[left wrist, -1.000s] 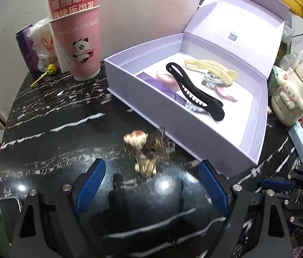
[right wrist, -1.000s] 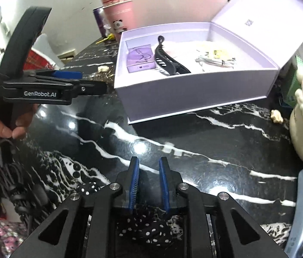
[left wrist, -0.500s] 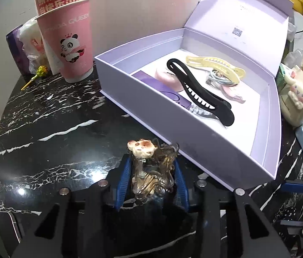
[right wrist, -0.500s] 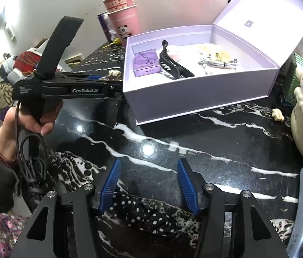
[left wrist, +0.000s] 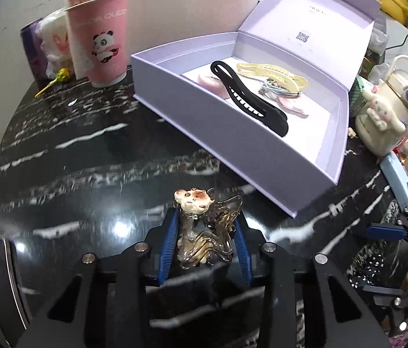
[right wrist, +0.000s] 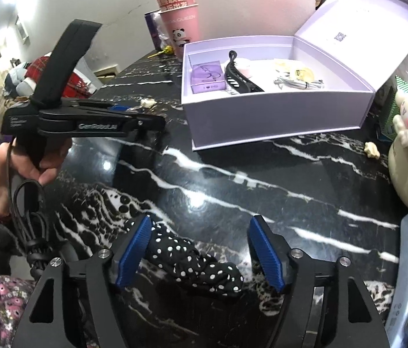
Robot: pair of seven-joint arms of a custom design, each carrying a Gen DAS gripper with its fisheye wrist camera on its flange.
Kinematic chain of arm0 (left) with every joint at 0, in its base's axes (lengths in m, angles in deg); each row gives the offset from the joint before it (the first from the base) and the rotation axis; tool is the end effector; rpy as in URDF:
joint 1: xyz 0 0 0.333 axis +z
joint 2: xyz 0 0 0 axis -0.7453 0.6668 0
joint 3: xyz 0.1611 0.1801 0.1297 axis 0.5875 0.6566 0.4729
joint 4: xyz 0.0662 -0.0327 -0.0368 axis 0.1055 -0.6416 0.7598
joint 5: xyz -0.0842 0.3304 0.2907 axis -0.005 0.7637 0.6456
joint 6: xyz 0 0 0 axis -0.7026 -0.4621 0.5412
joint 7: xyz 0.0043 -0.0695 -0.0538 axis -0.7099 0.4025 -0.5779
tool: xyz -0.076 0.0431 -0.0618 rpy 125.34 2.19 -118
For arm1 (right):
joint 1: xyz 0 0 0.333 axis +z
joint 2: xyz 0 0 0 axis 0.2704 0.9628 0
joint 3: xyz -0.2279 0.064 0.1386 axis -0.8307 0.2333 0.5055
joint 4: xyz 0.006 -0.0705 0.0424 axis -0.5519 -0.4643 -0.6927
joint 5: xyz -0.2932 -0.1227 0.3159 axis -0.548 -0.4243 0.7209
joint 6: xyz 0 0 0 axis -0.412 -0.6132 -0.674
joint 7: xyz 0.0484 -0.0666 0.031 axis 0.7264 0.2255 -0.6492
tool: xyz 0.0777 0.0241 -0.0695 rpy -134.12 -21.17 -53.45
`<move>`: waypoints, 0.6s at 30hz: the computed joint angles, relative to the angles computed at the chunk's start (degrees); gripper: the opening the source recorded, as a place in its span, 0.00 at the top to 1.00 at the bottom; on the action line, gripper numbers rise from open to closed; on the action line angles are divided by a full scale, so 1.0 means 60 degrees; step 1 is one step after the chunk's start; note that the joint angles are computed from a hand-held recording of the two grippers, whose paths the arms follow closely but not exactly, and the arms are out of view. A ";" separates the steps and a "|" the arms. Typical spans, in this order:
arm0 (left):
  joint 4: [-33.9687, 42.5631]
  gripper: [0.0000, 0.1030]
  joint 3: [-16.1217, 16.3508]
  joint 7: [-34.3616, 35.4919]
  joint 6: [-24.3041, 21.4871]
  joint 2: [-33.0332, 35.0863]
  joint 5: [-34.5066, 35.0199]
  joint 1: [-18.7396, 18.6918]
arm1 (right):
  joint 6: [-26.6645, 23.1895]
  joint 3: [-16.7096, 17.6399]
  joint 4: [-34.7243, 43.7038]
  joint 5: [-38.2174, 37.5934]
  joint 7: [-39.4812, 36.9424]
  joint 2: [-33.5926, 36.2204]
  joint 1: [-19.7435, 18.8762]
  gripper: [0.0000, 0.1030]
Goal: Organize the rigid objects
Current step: 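Grasp the gold clear hair clip with the left gripper while the right grasps the polka-dot scrunchie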
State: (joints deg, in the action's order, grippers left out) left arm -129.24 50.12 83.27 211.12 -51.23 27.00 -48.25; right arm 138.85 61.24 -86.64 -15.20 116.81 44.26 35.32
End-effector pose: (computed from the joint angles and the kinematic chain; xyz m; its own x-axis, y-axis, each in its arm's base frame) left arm 0.6892 -0.1239 0.5042 -0.6400 -0.7577 0.1277 -0.6986 0.5046 -0.5072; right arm 0.5097 0.2701 0.4788 0.1430 -0.9700 -0.1967 -0.7947 0.0060 -0.6070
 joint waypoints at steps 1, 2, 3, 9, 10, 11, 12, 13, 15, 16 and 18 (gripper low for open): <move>-0.0143 0.64 0.0011 -0.0001 0.0006 -0.0128 -0.0060 0.0030 | 0.0001 -0.0004 -0.0007 0.0018 -0.0014 -0.0002 0.0014 0.30; -0.0253 0.64 0.0025 0.0000 -0.0002 -0.0230 -0.0118 0.0051 | 0.0008 0.0003 -0.0017 0.0009 -0.0015 -0.0003 0.0018 0.30; -0.0369 0.64 0.0046 0.0027 -0.0054 -0.0351 -0.0213 0.0084 | 0.0017 0.0018 -0.0028 -0.0021 -0.0004 -0.0013 0.0016 0.29; -0.1098 0.64 0.0212 0.0216 -0.0225 -0.1056 -0.0634 0.0124 | 0.0002 -0.0080 -0.0118 0.0256 -0.0320 -0.0081 0.0176 0.28; -0.1203 0.64 0.0240 0.0267 -0.0274 -0.1159 -0.0708 0.0118 | 0.0003 -0.0106 -0.0207 0.0378 -0.0413 -0.0157 0.0226 0.28; -0.1270 0.64 0.0265 0.0280 -0.0314 -0.1228 -0.0764 0.0103 | -0.0003 -0.0128 -0.0292 0.0497 -0.0507 -0.0229 0.0275 0.28; -0.1341 0.64 0.0287 0.0281 -0.0336 -0.1297 -0.0832 0.0087 | -0.0016 -0.0141 -0.0273 0.0571 -0.0581 -0.0209 0.0293 0.28; -0.1477 0.64 0.0323 0.0308 -0.0356 -0.1427 -0.0941 0.0090 | -0.0016 -0.0155 -0.0300 0.0652 -0.0671 -0.0219 0.0319 0.28; -0.1672 0.64 0.0385 0.0284 -0.0346 -0.1606 -0.1090 0.0069 | 0.0041 -0.0046 -0.0393 0.0467 -0.0611 -0.0287 0.0235 0.28; -0.1758 0.64 0.0416 0.0275 -0.0353 -0.1687 -0.1166 0.0059 | 0.0046 -0.0004 -0.0432 0.0390 -0.0587 -0.0320 0.0214 0.28; -0.1902 0.64 0.0461 0.0277 -0.0352 -0.1818 -0.1228 0.0028 | 0.0075 0.0068 -0.0490 0.0240 -0.0512 -0.0363 0.0176 0.28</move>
State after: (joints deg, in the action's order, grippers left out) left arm -140.65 52.89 84.93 209.01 -62.14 19.63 -48.08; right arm 139.30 61.65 -89.58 -13.76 113.74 42.09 36.38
